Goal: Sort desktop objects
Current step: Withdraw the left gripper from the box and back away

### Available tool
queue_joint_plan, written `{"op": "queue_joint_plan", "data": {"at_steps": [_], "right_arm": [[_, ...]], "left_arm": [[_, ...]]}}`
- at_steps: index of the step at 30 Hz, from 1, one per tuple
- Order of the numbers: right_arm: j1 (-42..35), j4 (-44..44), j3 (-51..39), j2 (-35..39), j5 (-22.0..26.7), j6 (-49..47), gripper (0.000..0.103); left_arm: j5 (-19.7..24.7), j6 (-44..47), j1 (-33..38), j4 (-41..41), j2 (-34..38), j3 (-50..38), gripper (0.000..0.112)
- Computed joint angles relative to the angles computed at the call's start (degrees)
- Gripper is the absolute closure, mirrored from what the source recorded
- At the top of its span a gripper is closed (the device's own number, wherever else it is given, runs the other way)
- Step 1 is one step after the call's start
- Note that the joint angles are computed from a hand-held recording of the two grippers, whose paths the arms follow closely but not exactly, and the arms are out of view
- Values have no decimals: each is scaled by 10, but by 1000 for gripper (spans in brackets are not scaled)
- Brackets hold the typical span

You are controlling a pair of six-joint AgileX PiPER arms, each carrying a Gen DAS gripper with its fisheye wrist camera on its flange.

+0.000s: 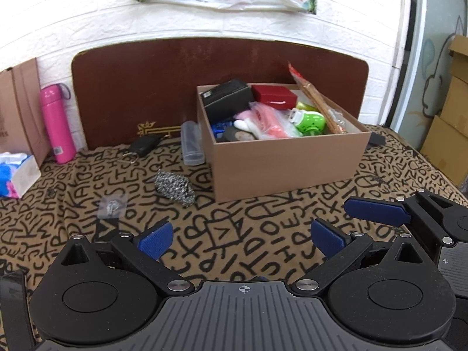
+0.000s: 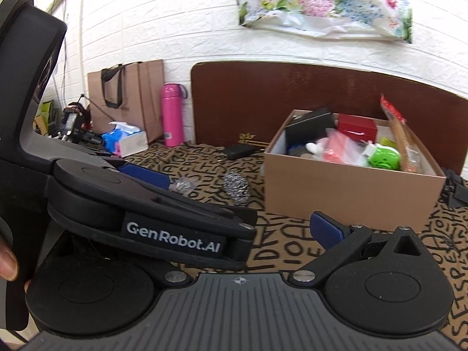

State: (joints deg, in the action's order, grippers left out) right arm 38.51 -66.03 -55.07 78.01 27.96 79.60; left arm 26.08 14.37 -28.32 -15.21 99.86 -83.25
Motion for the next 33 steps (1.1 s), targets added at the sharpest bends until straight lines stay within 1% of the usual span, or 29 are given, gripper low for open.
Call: {"op": "queue_joint_plan", "data": {"at_steps": [6,15,18,21,26,29,33], "right_arm": [[-1,36,-27,31,-17,-40,0],[-3,108,-78,90,-55,-120,0],[3,91,-93,111,-65,-104,0],[8,77,-106,128,-80,-91,0],[11,79,-133,157,-91,-104,0],[11,49,-142,171,-96,-80,0],[11,6,-157,190,-93,-54,0]], "left_arm": [[9,-5,27,-6,4,5,9],[16,10,83,-46,2,31,9],[17,26,104,-73,0,40,9],[18,65,126,-119,0,47,9],[14,91,140,-146,5,47,9],[12,113,151,-173,14,44,9],[18,124,161,-187,34,23,9]]}}
